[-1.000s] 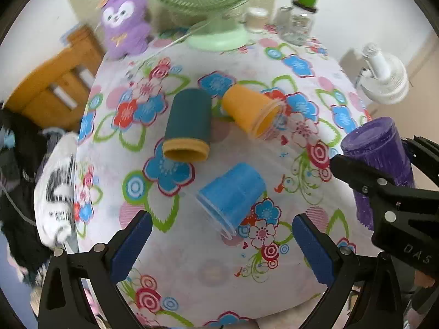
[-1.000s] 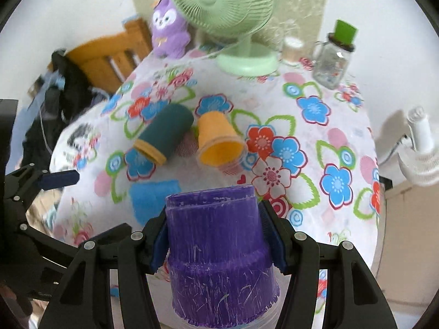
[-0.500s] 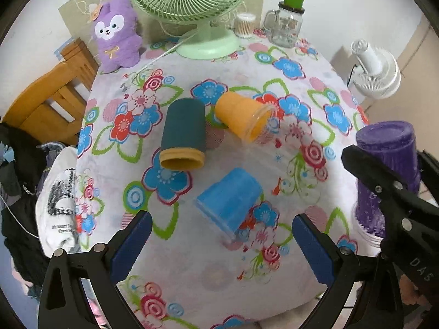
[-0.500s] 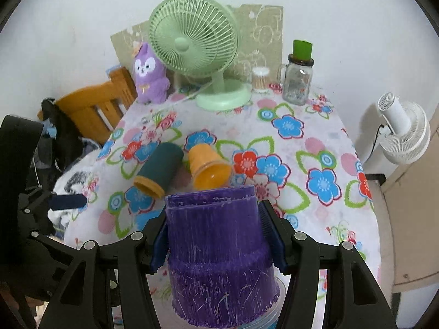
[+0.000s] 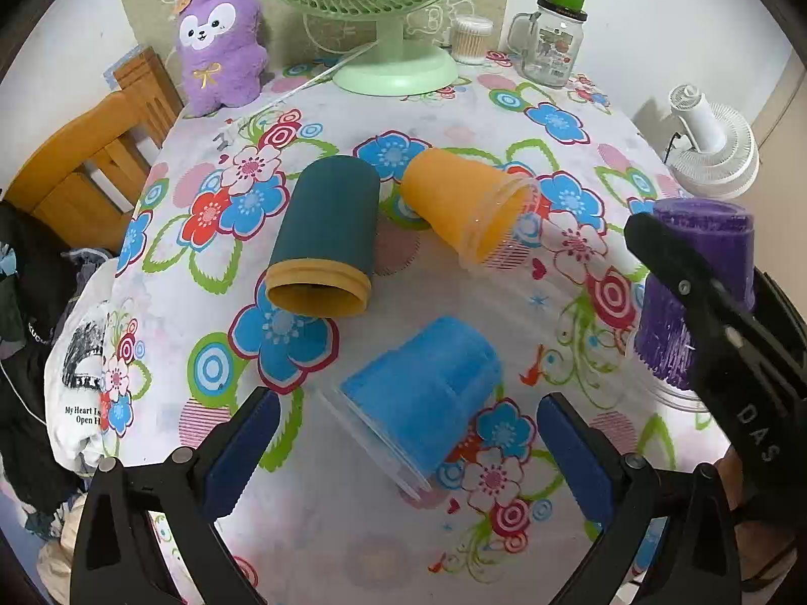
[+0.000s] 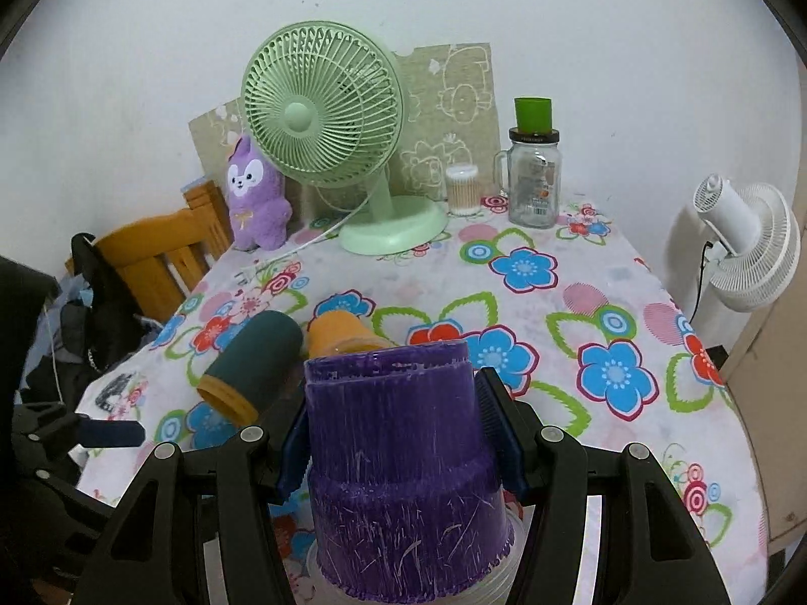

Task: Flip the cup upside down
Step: 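Lower the purple cup rim-down onto the tablecloth and open the right gripper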

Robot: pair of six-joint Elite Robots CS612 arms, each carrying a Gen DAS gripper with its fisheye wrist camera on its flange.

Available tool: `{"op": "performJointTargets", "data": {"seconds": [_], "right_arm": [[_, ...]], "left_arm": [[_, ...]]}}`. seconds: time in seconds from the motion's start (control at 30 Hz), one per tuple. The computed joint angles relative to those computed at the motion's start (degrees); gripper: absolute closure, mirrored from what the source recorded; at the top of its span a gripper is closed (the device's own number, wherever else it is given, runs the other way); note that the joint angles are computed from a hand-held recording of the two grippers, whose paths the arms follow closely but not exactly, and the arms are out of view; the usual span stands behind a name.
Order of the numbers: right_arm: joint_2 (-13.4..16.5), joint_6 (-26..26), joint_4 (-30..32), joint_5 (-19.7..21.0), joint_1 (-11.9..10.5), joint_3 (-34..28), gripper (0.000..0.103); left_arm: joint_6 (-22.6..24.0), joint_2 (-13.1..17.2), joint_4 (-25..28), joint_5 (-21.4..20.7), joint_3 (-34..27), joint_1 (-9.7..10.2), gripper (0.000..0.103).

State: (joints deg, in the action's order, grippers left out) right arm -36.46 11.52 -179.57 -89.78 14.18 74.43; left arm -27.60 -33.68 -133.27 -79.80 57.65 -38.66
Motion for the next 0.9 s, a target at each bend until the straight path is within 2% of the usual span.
{"op": "performJointTargets", "data": {"seconds": [0.27, 0.43, 0.6, 0.8, 0.9], "right_arm": [[2.37, 1.93, -2.36, -3.16, 0.73, -1.09, 0.040], [3.37, 3.98, 1.09, -0.37, 0.43, -2.29, 0.040], [3.60, 5.39, 3.69, 0.51, 0.30, -2.39, 0.040], [2.75, 3.61, 3.39, 0.48, 0.46, -0.90, 0.040], [1.97, 3.59, 4.17, 1.76, 0.34, 0.00, 0.037]], "left_arm": [[0.77, 1.17, -0.02, 0.81, -0.34, 0.06, 0.000], [0.89, 1.50, 0.19, 0.48, -0.24, 0.07, 0.000], [1.22, 1.71, 0.54, 0.70, -0.15, -0.12, 0.000], [1.33, 1.56, 0.96, 0.72, 0.25, -0.30, 0.000], [0.99, 1.20, 1.34, 0.37, 0.68, -0.38, 0.000]]}}
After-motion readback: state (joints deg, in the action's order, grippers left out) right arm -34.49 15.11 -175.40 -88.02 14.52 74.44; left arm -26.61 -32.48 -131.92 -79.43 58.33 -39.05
